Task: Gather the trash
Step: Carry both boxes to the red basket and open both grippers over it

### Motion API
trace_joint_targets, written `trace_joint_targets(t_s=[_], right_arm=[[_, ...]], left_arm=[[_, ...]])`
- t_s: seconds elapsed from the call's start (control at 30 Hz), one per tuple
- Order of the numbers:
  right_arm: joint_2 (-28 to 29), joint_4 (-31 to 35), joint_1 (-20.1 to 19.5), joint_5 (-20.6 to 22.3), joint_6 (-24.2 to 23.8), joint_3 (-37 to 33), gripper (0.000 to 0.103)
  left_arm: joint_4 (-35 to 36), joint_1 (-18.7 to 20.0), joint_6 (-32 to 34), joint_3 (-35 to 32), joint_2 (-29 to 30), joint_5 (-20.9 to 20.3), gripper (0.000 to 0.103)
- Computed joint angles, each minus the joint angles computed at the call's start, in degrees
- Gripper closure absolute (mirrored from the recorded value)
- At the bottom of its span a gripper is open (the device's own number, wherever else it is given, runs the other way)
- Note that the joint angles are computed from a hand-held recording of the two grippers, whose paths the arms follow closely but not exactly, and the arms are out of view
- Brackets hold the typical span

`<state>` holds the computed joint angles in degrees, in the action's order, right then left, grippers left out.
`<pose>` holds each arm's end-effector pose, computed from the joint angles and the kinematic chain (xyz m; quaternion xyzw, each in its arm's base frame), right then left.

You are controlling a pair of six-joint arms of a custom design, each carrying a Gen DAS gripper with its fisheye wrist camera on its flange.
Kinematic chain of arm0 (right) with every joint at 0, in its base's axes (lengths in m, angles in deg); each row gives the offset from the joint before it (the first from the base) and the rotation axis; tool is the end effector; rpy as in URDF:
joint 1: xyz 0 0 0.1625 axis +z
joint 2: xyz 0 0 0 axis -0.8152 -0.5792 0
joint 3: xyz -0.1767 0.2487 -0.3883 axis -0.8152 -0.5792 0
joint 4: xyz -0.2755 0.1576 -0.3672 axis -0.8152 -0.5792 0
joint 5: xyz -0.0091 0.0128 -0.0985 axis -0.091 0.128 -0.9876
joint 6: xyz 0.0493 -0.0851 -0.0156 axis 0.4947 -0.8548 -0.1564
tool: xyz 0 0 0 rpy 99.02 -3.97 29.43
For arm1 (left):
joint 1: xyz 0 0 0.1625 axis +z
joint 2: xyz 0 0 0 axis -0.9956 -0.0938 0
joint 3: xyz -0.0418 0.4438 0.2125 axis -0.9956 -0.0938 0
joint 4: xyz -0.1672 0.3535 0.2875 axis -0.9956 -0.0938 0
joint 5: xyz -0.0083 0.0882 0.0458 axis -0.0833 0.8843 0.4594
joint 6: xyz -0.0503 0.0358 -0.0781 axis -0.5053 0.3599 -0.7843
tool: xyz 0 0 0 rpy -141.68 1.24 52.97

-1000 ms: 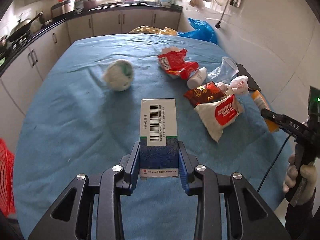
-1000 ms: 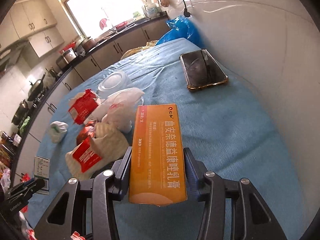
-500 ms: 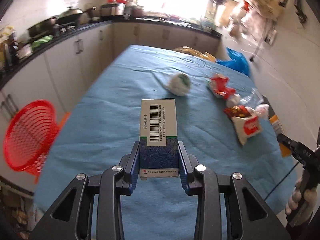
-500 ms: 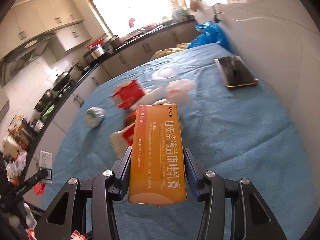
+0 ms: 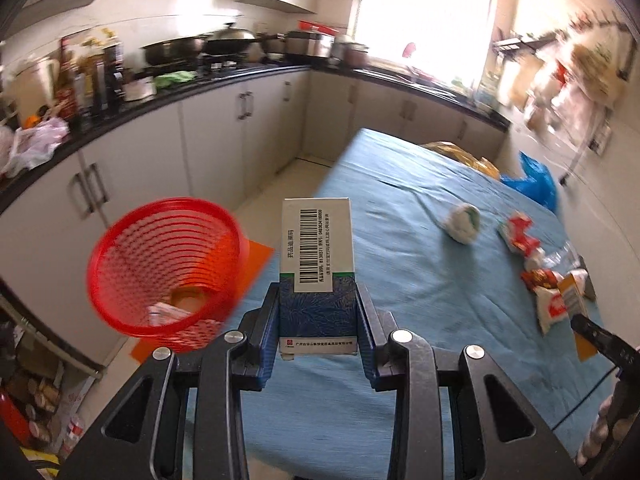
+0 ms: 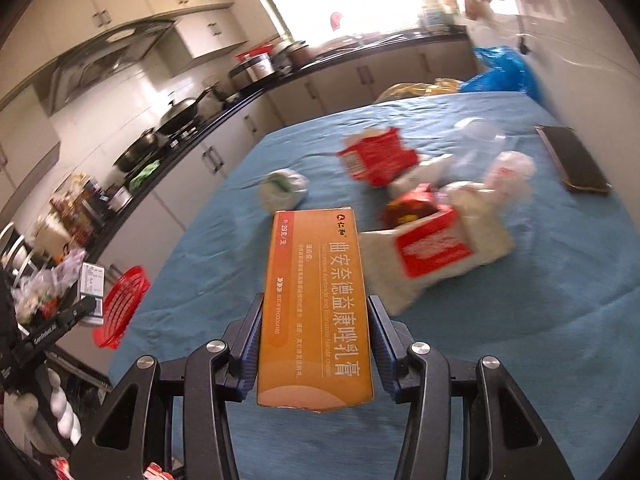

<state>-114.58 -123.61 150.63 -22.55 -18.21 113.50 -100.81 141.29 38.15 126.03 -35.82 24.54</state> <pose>0.1723 -0.6444 0.2400 0.0993 -0.9139 0.3585 0.1627 -0.1738 -0.6506 0.2405 0.0899 0.8555 -0.4050 0.3100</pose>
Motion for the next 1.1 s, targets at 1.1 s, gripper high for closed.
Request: trace_joint_targets(t_s=[1.1], right_arm=[[33.09, 25.04, 13.69, 7.52, -7.52, -35.26, 0.051]], left_arm=[[0.67, 14.32, 4.68, -6.11, -3.81, -0.81, 0.07]])
